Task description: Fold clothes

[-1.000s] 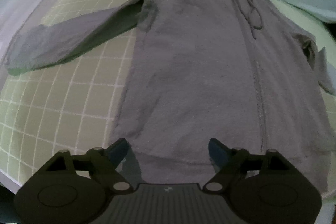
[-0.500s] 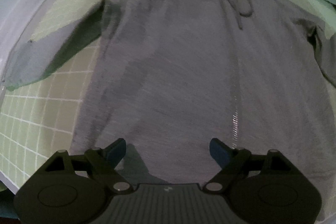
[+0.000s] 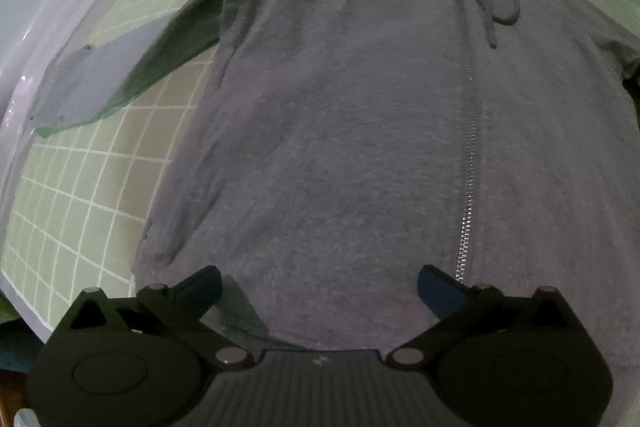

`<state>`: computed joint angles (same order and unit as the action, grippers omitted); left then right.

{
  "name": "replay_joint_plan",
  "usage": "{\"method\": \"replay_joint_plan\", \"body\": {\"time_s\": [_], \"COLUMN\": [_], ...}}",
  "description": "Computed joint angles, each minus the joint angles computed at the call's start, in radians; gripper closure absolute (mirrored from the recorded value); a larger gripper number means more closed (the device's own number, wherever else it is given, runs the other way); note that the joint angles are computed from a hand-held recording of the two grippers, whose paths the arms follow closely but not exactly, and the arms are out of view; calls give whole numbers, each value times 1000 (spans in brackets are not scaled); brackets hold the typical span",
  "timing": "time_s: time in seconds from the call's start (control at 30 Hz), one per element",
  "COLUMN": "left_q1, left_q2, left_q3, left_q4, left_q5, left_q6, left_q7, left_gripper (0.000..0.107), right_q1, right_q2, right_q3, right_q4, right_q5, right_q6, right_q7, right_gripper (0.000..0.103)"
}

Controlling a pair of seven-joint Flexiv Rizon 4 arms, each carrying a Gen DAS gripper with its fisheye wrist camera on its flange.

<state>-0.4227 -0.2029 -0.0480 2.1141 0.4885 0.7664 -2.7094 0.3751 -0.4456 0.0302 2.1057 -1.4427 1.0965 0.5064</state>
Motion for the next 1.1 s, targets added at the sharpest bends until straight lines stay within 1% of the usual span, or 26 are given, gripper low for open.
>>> {"method": "replay_joint_plan", "body": {"time_s": [0.07, 0.2, 0.23, 0.4, 0.5, 0.57, 0.63, 0.73, 0.8, 0.9, 1.0, 1.07, 1.1], "left_q1": [4, 18, 21, 27, 32, 38, 45, 57, 65, 79, 102, 123, 133], "left_q2": [2, 9, 11, 15, 19, 22, 26, 33, 36, 44, 67, 101, 120], "left_q3": [0, 4, 5, 7, 11, 12, 13, 14, 16, 19, 26, 40, 49], "left_q4": [0, 23, 27, 39, 50, 60, 72, 99, 112, 139, 188, 234, 251], "left_q5": [-20, -41, -44, -51, -57, -65, -74, -95, -97, -109, -139, -144, -134], "left_q6": [-12, 23, 30, 49, 65, 84, 106, 152, 178, 228, 305, 362, 374], "left_q7": [0, -1, 0, -7, -28, -30, -21, 2, 25, 80, 148, 191, 206], "left_gripper": [4, 4, 4, 4, 4, 4, 4, 4, 4, 4, 4, 4, 4], "right_q1": [3, 1, -4, -47, -38, -37, -34, -5, 11, 61, 124, 171, 197], "right_q2": [23, 62, 69, 89, 83, 87, 92, 105, 118, 116, 95, 66, 49], "right_q3": [2, 6, 5, 1, 10, 14, 25, 45, 58, 91, 118, 133, 138], "right_q4": [27, 72, 83, 122, 113, 115, 115, 116, 124, 105, 67, 28, 6], "right_q5": [57, 148, 159, 156, 165, 159, 187, 204, 173, 149, 130, 132, 134], "right_q6": [-62, -175, -190, -189, -222, -223, -229, -257, -237, -221, -192, -160, -141], "right_q7": [15, 18, 24, 79, 65, 63, 50, 20, 14, -5, -20, -25, -28], "right_gripper": [7, 7, 7, 6, 6, 6, 6, 6, 6, 6, 6, 6, 6]}}
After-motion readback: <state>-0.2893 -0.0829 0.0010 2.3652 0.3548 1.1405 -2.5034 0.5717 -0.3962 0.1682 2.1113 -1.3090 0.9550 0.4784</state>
